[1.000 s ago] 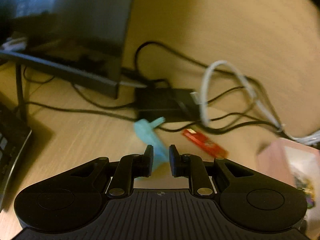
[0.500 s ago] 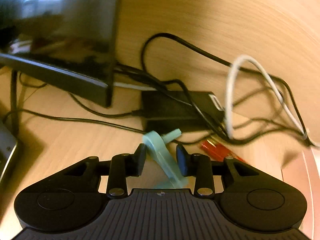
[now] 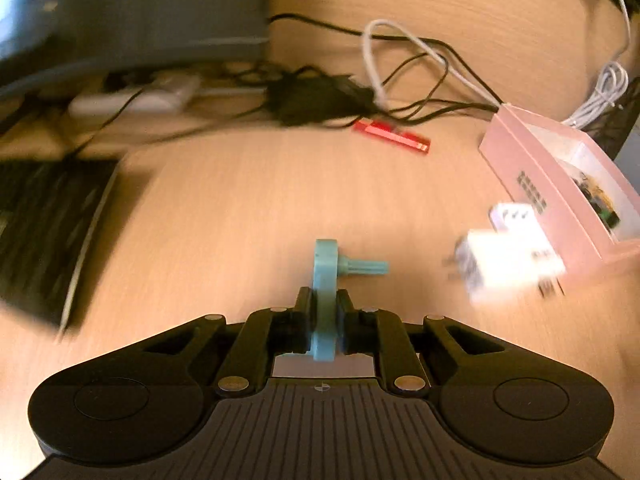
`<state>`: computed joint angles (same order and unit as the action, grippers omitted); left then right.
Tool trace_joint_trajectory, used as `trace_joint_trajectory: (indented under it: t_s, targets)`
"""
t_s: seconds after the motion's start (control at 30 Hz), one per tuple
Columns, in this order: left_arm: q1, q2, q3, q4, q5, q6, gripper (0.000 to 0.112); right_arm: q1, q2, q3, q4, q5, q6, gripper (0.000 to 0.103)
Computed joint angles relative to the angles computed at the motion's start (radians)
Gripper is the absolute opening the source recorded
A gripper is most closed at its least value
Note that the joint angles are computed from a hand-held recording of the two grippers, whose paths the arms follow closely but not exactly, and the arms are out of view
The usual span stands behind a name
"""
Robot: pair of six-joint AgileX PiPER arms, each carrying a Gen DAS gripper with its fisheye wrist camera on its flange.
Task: Organize rigid objects
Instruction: 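Grasp the red lighter with the right gripper while the left holds the crank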
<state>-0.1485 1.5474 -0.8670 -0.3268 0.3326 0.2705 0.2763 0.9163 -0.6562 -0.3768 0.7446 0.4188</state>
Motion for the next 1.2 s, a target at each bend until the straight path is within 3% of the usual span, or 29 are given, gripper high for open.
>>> trace_joint_trajectory:
  t_s: [0.17, 0.33, 0.43, 0.53, 0.73, 0.83, 0.97, 1.0, 1.03, 1.13, 1.2]
  targets:
    - [0.103, -0.14, 0.142, -0.086, 0.016, 0.122, 0.015, -0.008, 0.21, -0.189, 0.151, -0.138, -0.148, 0.065]
    - [0.233, -0.21, 0.209, -0.264, 0.048, 0.358, 0.016, 0.071, 0.468, -0.442, 0.227, -0.179, -0.167, 0.067]
    - [0.31, -0.201, 0.208, -0.391, 0.085, 0.523, 0.017, 0.127, 0.646, -0.614, 0.16, -0.18, -0.057, 0.071]
    - [0.395, -0.187, 0.212, -0.552, 0.147, 0.727, 0.018, 0.145, 0.83, -0.809, 0.158, -0.139, 0.004, 0.071]
    - [0.485, -0.163, 0.226, -0.72, 0.239, 0.982, 0.018, 0.143, 1.192, -1.244, 0.115, 0.046, 0.153, 0.072]
    - [0.544, -0.132, 0.216, -0.777, 0.316, 1.065, 0.019, 0.127, 1.319, -1.408, 0.12, 0.109, 0.117, 0.071]
    - [0.596, -0.086, 0.177, -0.768, 0.399, 1.076, 0.019, 0.069, 1.429, -1.567, 0.238, 0.192, -0.027, 0.069]
    - [0.604, -0.075, 0.167, -0.766, 0.416, 1.087, 0.019, 0.054, 1.46, -1.621, 0.279, 0.232, -0.068, 0.066]
    - [0.61, -0.072, 0.165, -0.764, 0.427, 1.094, 0.02, 0.043, 1.48, -1.653, 0.311, 0.261, -0.104, 0.057]
    - [0.623, -0.054, 0.151, -0.766, 0.451, 1.104, 0.02, 0.048, 1.455, -1.624, 0.342, 0.275, -0.207, 0.045]
    - [0.622, -0.049, 0.148, -0.77, 0.452, 1.103, 0.02, 0.053, 1.384, -1.516, 0.396, 0.257, -0.295, 0.036]
